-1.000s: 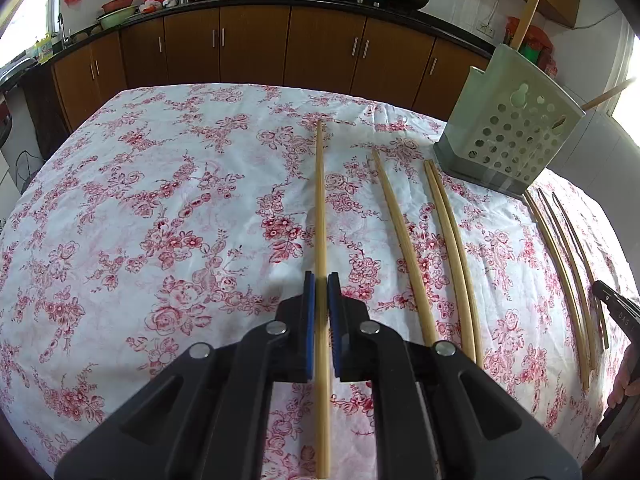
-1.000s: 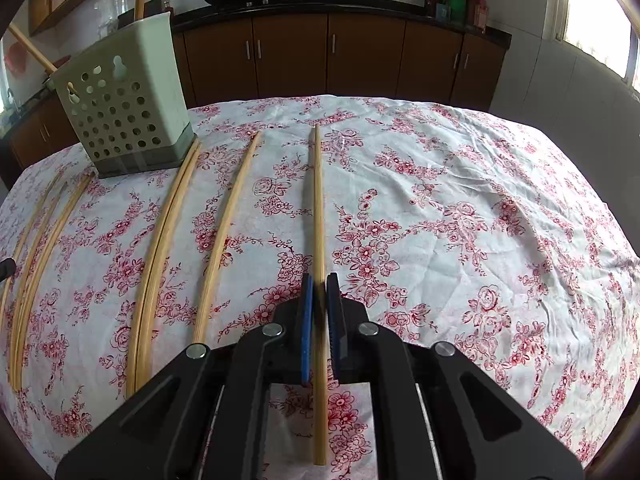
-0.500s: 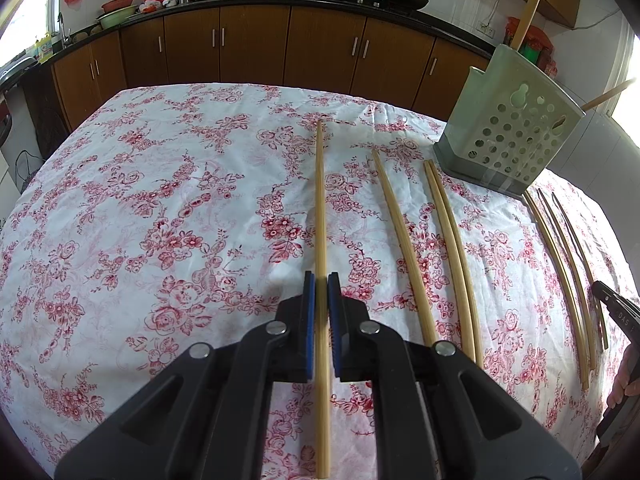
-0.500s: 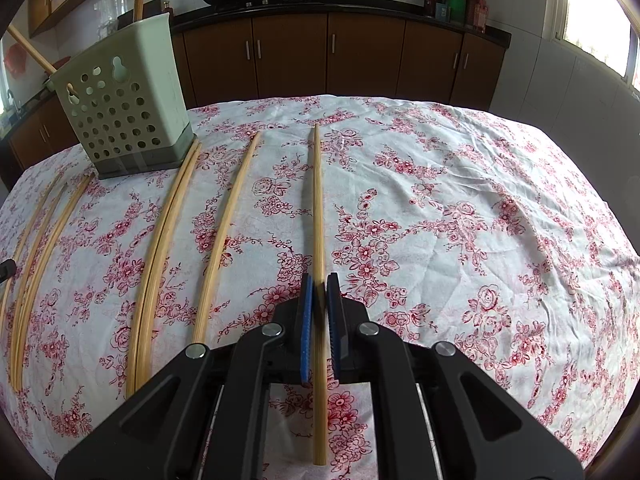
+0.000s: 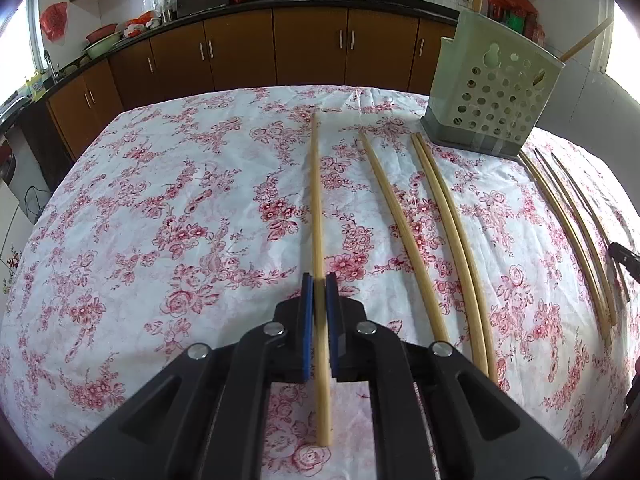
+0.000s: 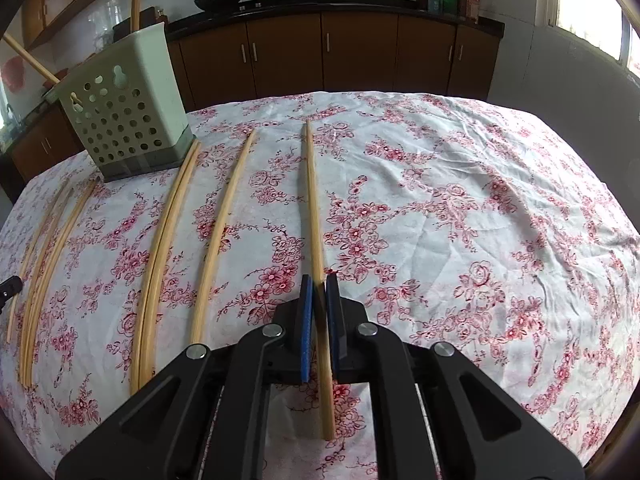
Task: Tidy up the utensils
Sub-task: 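Lift both held chopsticks upright toward the green utensil holder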
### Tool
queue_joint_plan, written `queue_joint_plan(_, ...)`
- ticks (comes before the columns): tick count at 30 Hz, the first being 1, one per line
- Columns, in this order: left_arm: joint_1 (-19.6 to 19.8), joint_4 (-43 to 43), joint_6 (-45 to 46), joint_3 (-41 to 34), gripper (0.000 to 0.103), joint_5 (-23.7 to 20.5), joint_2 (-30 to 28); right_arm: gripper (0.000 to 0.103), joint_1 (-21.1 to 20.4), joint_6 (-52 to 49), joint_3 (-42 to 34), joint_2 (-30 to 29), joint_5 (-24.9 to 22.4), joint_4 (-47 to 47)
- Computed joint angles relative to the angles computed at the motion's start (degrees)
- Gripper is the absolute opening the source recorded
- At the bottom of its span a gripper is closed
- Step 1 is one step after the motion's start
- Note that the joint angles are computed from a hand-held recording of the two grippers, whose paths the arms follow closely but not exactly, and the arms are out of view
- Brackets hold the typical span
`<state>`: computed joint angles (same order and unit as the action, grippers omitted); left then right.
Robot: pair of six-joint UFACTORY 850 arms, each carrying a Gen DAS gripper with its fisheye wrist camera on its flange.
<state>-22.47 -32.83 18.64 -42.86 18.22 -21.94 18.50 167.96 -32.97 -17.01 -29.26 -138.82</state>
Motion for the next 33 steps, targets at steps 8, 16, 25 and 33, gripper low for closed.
queue_joint_plan(8,0.70,8.24,-8.71,4.52,0.008,6.01,11.13,0.007,2.78,-4.08,4.39,11.41,-10.75,2.88)
queue_joint_plan(16,0.94,9.55,-8.93,2.83,0.008,6.78,15.55,0.007,2.18,-0.71,3.87,13.73,-12.70,-1.37)
queue_joint_plan(25,-1.58,21.00,-16.02,0.88,0.008,5.13,20.68,0.007,2.66,9.50,3.34,23.60,-11.15,-15.55)
queue_joint_plan(33,-5.36,17.17,-15.63,-5.46,0.008,12.77,19.20,0.007,5.90,7.18,-1.93,21.23,-16.71,-16.10)
